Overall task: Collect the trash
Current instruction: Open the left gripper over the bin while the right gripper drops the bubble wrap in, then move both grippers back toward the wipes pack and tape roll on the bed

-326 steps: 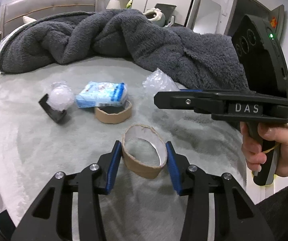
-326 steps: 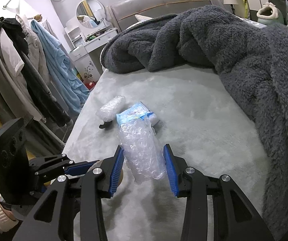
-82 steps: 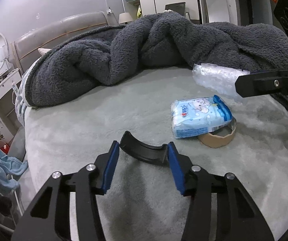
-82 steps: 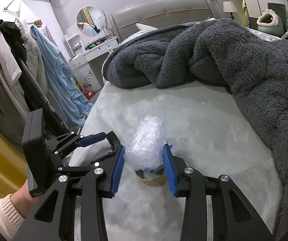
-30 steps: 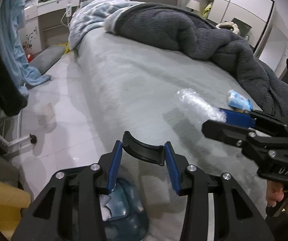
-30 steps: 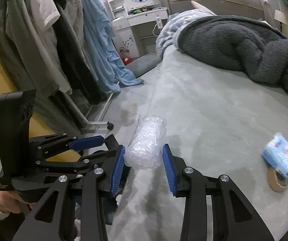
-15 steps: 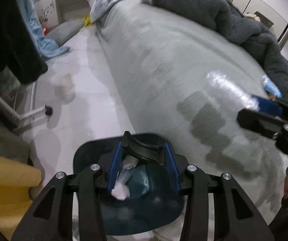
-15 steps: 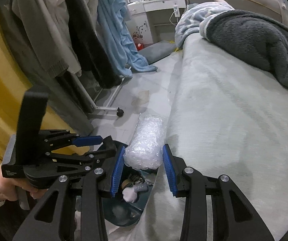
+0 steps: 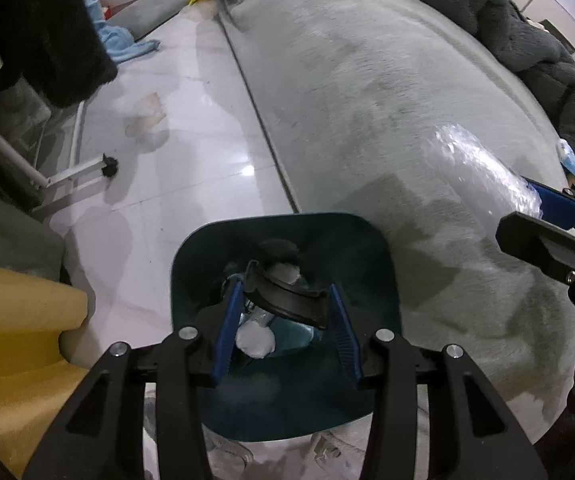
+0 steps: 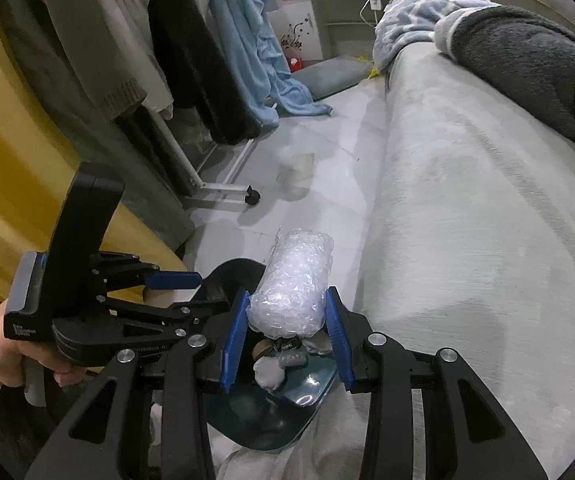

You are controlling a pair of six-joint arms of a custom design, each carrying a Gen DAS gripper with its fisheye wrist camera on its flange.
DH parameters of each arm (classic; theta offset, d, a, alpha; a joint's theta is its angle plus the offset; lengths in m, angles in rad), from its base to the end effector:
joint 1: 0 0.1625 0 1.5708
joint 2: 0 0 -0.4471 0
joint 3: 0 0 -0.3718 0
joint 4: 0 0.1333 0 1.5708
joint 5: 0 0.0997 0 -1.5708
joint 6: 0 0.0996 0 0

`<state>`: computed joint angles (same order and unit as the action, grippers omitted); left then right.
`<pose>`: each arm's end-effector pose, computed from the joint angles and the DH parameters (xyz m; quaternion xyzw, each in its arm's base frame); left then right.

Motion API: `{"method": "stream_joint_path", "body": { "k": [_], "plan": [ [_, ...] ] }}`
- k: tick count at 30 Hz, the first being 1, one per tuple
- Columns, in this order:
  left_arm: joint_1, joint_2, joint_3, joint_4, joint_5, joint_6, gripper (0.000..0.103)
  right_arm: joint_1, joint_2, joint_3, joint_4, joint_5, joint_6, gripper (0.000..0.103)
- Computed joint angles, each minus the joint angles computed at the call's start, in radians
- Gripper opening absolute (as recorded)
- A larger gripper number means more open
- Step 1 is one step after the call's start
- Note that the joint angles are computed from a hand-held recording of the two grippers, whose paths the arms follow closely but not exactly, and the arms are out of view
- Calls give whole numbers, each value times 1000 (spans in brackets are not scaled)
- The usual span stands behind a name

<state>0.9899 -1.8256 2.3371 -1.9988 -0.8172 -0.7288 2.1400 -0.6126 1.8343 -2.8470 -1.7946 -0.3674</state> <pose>0.0011 -0.3654 0.3325 -0.0533 0.9276 -0.1931 0.3152 0.4159 -0.4436 -0.0213 0.4457 -0.8878 0.0382 0.1083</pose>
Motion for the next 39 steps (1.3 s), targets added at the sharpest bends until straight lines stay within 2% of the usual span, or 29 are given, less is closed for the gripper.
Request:
{"method": "stream_joint_path", "body": {
  "k": [6, 14, 20, 28, 33, 39],
  "plan": [
    [30, -15, -9, 34, -24, -9, 50, 12, 30, -28, 35, -7, 4, 39],
    [46, -53, -18, 60, -20, -10, 71, 26, 69, -61, 82, -29, 15, 39],
    [43, -74, -22, 68, 1, -14, 74, 29, 94, -81, 121, -49, 25, 39],
    [9, -107, -22, 70, 64, -16, 75, 33, 127, -102, 187, -77, 39, 39],
    [-13, -132, -8, 6, 85, 0, 77, 31, 139, -114, 237, -89, 50, 39],
    [-67, -158, 10, -50, 146, 5, 78, 28, 143, -119, 285, -108, 58, 39]
  ]
}}
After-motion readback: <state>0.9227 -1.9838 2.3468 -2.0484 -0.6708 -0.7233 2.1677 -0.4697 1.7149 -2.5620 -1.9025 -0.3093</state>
